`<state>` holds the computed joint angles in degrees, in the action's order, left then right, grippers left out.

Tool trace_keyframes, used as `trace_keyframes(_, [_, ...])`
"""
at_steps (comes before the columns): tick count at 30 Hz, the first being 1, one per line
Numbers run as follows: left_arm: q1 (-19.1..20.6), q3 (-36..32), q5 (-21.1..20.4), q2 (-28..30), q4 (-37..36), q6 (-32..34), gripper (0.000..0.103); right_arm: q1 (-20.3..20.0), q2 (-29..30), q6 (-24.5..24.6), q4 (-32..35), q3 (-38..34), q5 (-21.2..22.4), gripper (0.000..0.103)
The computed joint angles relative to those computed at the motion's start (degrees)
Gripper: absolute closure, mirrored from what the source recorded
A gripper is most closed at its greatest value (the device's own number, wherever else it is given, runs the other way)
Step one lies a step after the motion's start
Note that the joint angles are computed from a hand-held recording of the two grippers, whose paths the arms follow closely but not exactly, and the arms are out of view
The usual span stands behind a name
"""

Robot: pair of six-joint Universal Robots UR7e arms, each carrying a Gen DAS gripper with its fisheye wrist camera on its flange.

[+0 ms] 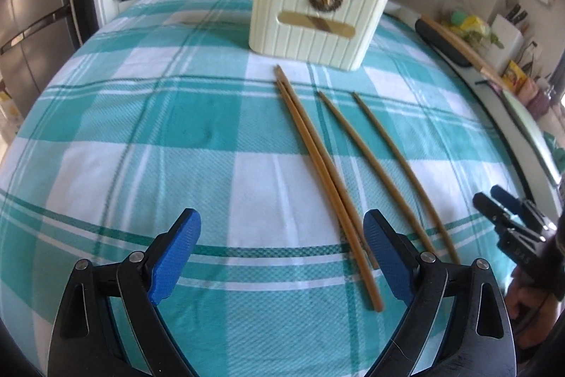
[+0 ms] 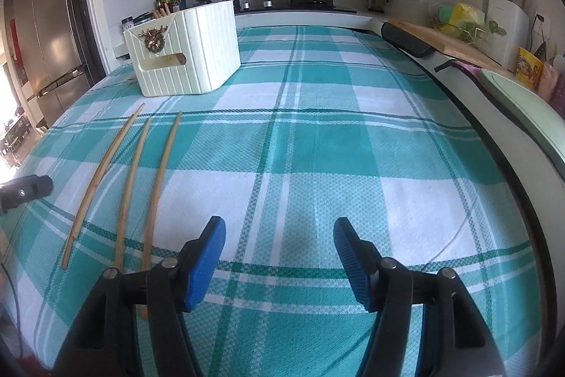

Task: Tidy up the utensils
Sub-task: 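Open both tools and pull them back over the remaining chopsticks, then lower the left tool onto a chopstick while the right tool lowers onto another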

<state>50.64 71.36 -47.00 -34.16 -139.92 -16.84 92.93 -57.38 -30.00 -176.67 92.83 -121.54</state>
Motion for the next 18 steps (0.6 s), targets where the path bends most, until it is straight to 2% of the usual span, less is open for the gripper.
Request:
trace_keyframes(7, [0.3,-4.0,2.6,2.8,6.4,-4.5,0.009,-0.4,-0.3,1.7,1.9,-0.3,0.6,0.038])
trace_keyframes(18, [0.7,-7.1,5.3,4.9,8.0,-4.9,0.003,-0.4,0.1,3.4,4.4,-1.2,-0.3,0.038])
